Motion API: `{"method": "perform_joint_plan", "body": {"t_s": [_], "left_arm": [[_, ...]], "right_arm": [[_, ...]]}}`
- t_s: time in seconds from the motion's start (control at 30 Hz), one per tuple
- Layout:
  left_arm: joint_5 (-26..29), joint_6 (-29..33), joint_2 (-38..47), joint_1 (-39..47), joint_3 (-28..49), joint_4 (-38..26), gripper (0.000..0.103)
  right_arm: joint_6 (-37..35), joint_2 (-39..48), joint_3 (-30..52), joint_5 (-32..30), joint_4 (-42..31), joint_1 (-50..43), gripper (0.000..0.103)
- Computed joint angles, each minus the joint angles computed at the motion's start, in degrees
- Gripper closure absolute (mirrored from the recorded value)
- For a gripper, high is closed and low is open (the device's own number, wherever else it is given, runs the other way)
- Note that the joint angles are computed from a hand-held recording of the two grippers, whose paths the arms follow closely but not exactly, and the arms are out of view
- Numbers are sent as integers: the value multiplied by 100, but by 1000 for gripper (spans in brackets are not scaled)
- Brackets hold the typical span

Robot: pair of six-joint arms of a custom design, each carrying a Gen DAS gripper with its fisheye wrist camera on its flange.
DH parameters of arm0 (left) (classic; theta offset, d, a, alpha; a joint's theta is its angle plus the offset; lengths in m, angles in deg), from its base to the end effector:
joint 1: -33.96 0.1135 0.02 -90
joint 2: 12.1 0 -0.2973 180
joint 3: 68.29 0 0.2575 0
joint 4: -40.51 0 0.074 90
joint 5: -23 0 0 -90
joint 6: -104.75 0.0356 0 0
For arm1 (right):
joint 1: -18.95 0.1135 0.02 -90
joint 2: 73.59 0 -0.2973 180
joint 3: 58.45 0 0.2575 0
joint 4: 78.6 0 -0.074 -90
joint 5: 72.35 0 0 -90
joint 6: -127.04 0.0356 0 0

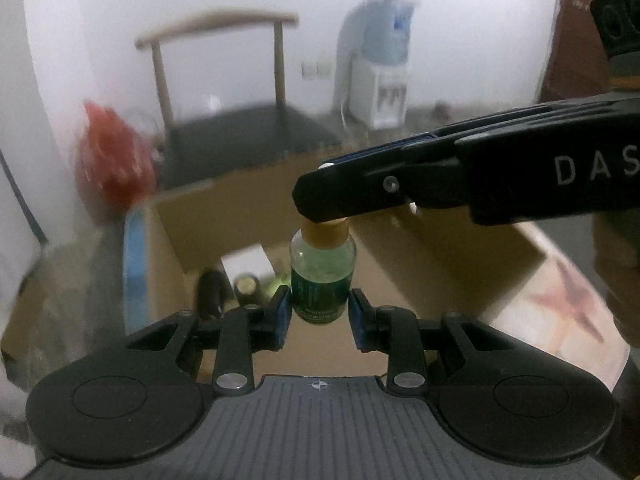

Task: Organize rigid objects
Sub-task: 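Carry the dropper bottle into the box and open the left tool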

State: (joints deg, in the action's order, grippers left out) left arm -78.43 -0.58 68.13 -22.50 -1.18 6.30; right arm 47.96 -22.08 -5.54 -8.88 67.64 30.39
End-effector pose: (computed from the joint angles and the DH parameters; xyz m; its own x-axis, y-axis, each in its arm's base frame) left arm 0.1684 -0.2413 0.2680 -0.5882 0.4183 -0.6922 0.6089 0.7923 -0.0387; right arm 0.1750 0.0516 0.2958 -0.6188 0.0477 -0.7841 -0.4380 0.8077 0.3948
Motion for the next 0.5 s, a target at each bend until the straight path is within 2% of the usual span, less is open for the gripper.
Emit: {"method": "perform_joint_plan", "body": {"t_s": [0.17,0.5], "left_arm": [[258,1,399,175,274,-420,74],[599,-53,724,455,595,-1048,71]], "right_arm": [[41,581,-295,-690,377,-629,86],[212,982,-519,-826,661,-639,86]]}}
